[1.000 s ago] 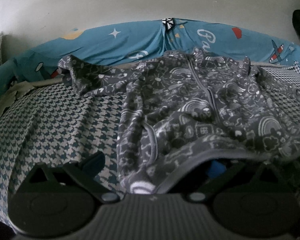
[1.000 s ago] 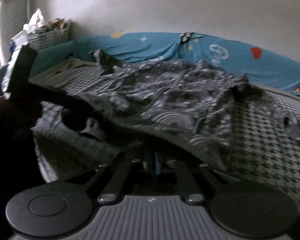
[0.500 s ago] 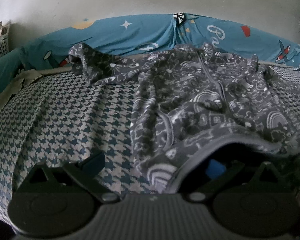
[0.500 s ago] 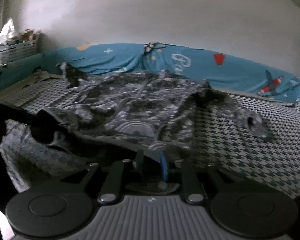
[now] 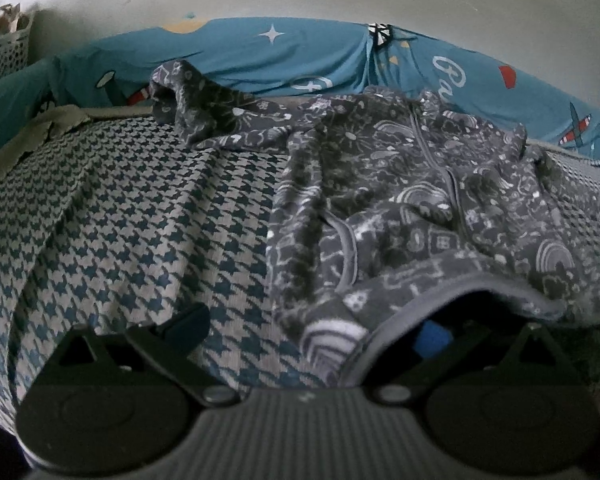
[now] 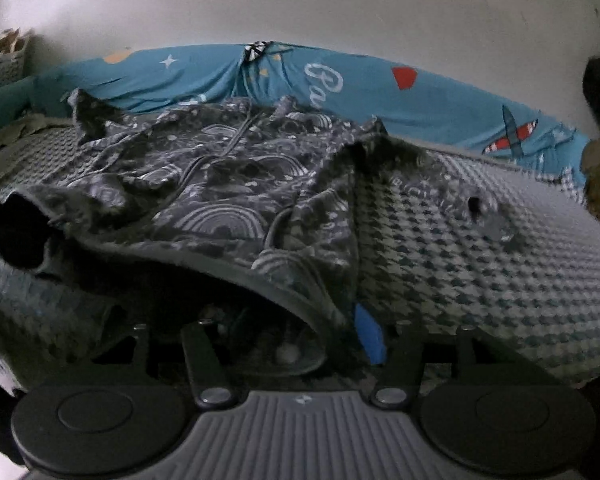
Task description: Fold clothes
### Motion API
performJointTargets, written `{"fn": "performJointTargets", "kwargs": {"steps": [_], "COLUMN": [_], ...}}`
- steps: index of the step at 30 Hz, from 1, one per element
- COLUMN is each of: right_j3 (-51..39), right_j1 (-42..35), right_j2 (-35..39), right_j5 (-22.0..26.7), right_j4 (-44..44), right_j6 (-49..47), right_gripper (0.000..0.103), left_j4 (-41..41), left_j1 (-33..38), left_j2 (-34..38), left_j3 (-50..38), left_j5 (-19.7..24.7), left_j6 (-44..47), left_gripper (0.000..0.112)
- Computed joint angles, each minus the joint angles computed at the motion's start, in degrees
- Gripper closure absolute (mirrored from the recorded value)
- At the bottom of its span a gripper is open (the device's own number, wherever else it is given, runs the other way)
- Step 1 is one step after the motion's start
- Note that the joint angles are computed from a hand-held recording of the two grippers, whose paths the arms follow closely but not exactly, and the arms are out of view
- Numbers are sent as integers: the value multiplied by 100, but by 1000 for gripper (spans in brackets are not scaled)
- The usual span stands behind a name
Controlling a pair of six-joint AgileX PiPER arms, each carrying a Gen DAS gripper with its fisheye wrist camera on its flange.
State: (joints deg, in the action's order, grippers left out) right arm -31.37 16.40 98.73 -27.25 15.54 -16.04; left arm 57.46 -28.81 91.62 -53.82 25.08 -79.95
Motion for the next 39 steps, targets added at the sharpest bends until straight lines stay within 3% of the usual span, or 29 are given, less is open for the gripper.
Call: {"fn": "performJointTargets", "kwargs": {"steps": [5,7,10,15,19,25,32,35,39], "right_j3": [-275,-290,-238,-102,-86,61,-218,-91,252], "right_j1": [103,113,168,329,310,416,-85,-94,147], "right_j2": [546,659,702,713,677,684,567,480,320], "right_j5": [-434,-695,-1137,-1890,-2072,-2567,-1432,-1515,-2102], "right_j4": [589,909,1660,2477,2656,2643,2526,2372,2445], "right_j6": [33,-3,-167,-415,-412,-377,-368,-239,-196], "right_gripper": [49,65,77,77,77,74,61,59,59], "left_j4": [-116,44,342,822,977,1126,855,968,1024], "left_j1": [-12,-58,-161,-371,-572,-748,-931,-1061,-1206], "left_j2": [88,110,171,248,404,272,167,78,4], "left_j3": [-67,-61,-77,-76,-214,-193,-190,-109,-81], "left_j5": [16,66,259,947,1957,2483,2815,3059,3320], "left_j6": [42,-154,-522,-1355,-1737,-2004,-2053,-2349,-2610], "left_gripper": [10,10,10,10,9,9,9,9,9]}}
